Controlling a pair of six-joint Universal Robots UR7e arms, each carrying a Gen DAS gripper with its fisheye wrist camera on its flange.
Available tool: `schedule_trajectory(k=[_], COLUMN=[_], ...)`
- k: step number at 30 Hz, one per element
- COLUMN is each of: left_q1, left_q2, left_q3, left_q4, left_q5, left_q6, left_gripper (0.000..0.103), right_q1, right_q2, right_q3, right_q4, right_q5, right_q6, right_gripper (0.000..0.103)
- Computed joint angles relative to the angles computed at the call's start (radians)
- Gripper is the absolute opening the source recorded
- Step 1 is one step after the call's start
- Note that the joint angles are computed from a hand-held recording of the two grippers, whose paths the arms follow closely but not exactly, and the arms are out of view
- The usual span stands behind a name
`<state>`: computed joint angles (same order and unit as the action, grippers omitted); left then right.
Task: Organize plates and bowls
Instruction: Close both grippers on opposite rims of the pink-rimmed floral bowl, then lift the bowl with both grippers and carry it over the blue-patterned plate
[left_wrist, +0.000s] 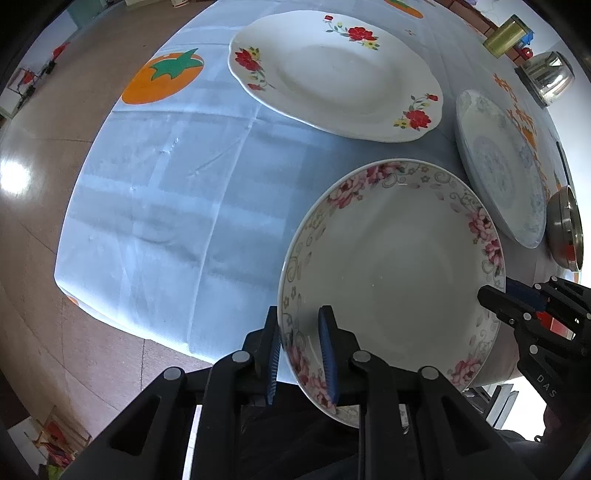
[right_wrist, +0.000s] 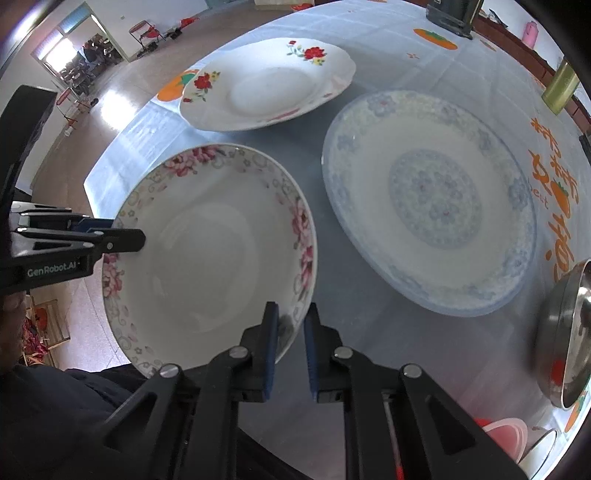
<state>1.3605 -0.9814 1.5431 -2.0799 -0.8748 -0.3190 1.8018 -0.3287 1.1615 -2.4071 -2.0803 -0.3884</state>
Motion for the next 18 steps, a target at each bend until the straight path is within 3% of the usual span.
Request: schedule_trajectory(k=[18], left_q1=[-0.015], left_q2=[-0.017], left_q3=[0.016], left_q4=[0.012], left_q5=[0.034], left_q6=[-0.009], left_gripper=[0.015], right_q1=[0.008], right_q2=[0.01], right_q3=[0.005], right_q4=[-0.035], right_q5=[-0.023], right_q6=[-0.029], right_gripper=[0.013])
